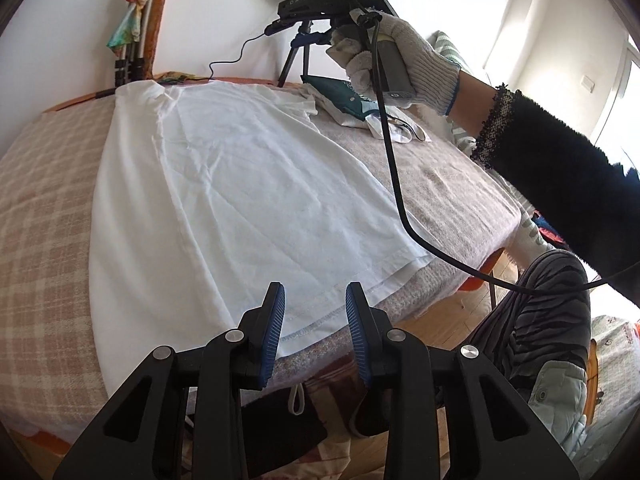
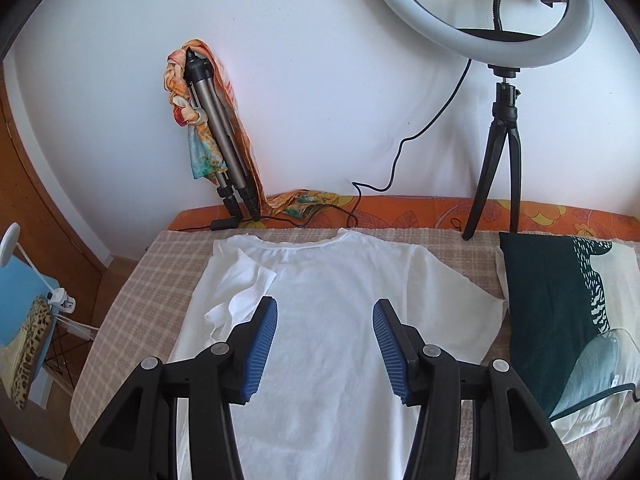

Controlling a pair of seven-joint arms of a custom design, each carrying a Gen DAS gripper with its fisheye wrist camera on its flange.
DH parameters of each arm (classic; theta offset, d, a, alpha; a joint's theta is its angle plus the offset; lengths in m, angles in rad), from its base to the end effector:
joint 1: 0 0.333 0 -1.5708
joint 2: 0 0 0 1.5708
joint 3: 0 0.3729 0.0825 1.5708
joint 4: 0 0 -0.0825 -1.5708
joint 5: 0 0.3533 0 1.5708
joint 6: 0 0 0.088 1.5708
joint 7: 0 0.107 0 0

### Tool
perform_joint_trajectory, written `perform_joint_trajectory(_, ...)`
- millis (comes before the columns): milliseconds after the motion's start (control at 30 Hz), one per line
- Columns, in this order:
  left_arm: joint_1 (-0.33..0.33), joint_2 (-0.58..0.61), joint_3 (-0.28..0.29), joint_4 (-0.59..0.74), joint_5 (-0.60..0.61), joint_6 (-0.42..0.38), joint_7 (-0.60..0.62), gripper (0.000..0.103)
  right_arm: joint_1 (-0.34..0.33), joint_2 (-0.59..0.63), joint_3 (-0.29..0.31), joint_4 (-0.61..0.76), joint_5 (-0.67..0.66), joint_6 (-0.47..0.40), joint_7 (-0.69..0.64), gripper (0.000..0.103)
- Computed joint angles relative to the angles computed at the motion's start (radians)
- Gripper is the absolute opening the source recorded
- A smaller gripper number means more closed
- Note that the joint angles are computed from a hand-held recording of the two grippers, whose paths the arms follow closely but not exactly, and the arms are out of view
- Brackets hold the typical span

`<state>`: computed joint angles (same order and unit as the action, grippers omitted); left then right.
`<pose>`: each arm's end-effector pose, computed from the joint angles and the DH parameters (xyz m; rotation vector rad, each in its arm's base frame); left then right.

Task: Fold small clothes

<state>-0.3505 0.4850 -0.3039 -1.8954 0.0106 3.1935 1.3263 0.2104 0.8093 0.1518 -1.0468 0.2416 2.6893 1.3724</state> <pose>0.5657 -0.3896 0.4283 -1.5912 2.2166 -1.1961 0.7937 0.2309 0.5055 -1.8459 1.3704 -0.4048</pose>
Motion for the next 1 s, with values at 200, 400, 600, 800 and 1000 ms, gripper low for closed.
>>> perform_joint_trajectory(200,-0.091,0.050,0.075,0.081,0.029,-0.022,-0.011,0.030,-0.084,-0.118,0.040,-0.194,0.057,0.066,-0.084,0.053)
perform_joint_trajectory(400,-0.147,0.108,0.099,0.175,0.065,-0.051,0.003,0.030,-0.167,-0.175,0.075,-0.273,0.136,0.065,-0.181,0.054)
perform_joint_trajectory(600,-0.169,0.179,0.073,0.302,0.090,-0.100,0.042,0.030,-0.238,-0.216,0.089,-0.310,0.238,0.034,-0.259,0.057)
perform_joint_trajectory(800,-0.233,0.250,0.095,0.444,0.129,-0.184,0.090,0.030,-0.278,-0.236,0.087,-0.343,0.329,0.006,-0.329,0.057)
perform_joint_trajectory(1000,-0.293,0.316,0.151,0.575,0.166,-0.274,0.077,0.031,-0.306,-0.227,0.084,-0.341,0.416,-0.038,-0.377,0.057)
